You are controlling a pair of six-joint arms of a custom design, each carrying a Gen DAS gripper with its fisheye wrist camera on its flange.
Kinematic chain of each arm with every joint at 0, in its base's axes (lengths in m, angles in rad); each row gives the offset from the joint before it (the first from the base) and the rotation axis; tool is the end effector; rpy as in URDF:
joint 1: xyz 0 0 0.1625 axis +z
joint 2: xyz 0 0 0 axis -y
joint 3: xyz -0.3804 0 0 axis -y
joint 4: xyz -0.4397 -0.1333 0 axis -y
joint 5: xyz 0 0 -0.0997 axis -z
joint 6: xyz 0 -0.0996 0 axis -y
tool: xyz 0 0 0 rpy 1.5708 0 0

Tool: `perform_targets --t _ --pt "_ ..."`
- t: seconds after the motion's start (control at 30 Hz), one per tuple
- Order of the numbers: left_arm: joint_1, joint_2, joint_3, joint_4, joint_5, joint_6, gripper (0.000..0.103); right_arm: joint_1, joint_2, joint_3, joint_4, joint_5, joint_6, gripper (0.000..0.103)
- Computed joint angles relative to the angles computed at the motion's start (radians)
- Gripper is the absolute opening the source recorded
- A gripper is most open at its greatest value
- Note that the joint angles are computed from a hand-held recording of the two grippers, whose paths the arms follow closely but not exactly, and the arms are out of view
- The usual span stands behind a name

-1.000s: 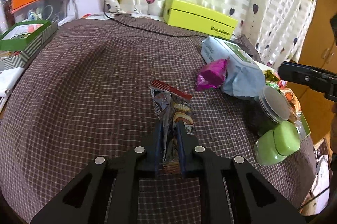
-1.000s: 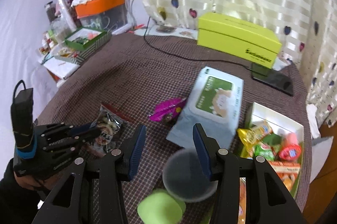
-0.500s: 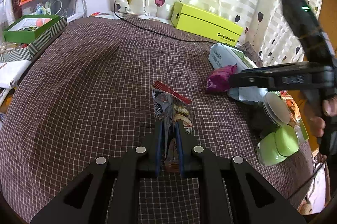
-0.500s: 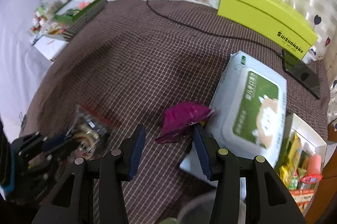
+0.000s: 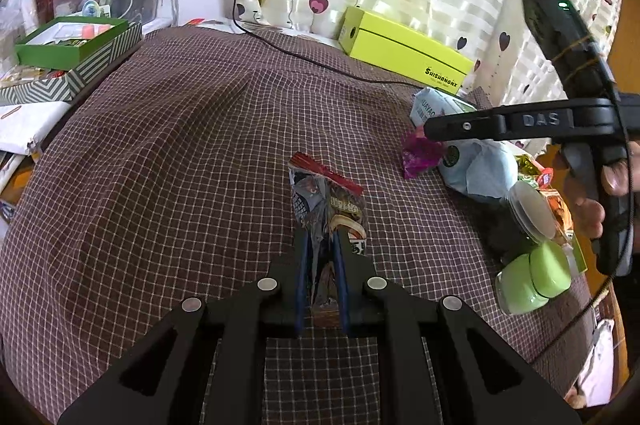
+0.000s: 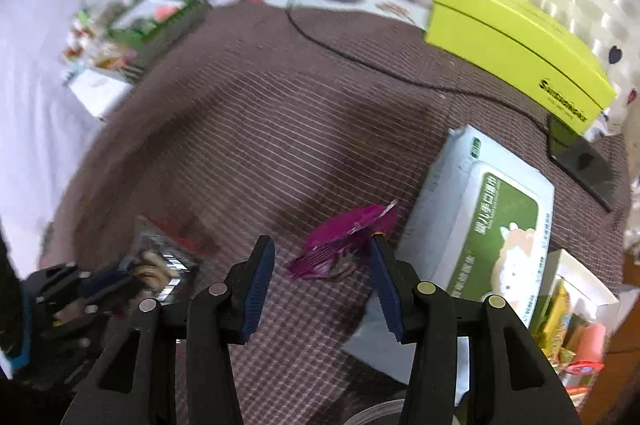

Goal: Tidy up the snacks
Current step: 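Grasp the magenta snack bag with the right gripper while the left holds the brown packet, then place the magenta bag in the box with the right gripper while the left carries the brown packet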

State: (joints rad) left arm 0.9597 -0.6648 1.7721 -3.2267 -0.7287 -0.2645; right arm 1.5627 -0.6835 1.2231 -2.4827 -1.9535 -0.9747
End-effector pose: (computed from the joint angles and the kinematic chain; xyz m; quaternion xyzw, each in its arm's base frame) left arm -0.1832 -0.6233 -0.0007 0.0424 0.8845 -0.3907 0.2515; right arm 0.0896 -0.7994 0.1270 0.4172 -0.8706 0.0720 0.2505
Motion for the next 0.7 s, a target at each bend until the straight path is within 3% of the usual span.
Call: perform_targets --t 0.13,0.4,0.53,0.7 --pt "0.002 -0.001 0.000 0.005 -0.002 -0.007 0.013 0.008 0.025 -0.014 -0.008 -0.039 -0.025 0.050" --pt "0.004 -0.005 0.001 0.020 -0.008 -0.028 0.013 0.026 0.101 -0.091 -0.007 -0.089 0.001 0.049" --pt "0.012 -0.018 0.009 0.031 -0.036 -0.053 0.013 0.033 0.119 -0.085 -0.088 -0.108 -0.067 0.031" --pt "0.013 -0.032 0.025 0.007 -0.051 -0.051 0.012 0.020 0.072 -0.045 -0.076 -0.044 -0.055 0.027"
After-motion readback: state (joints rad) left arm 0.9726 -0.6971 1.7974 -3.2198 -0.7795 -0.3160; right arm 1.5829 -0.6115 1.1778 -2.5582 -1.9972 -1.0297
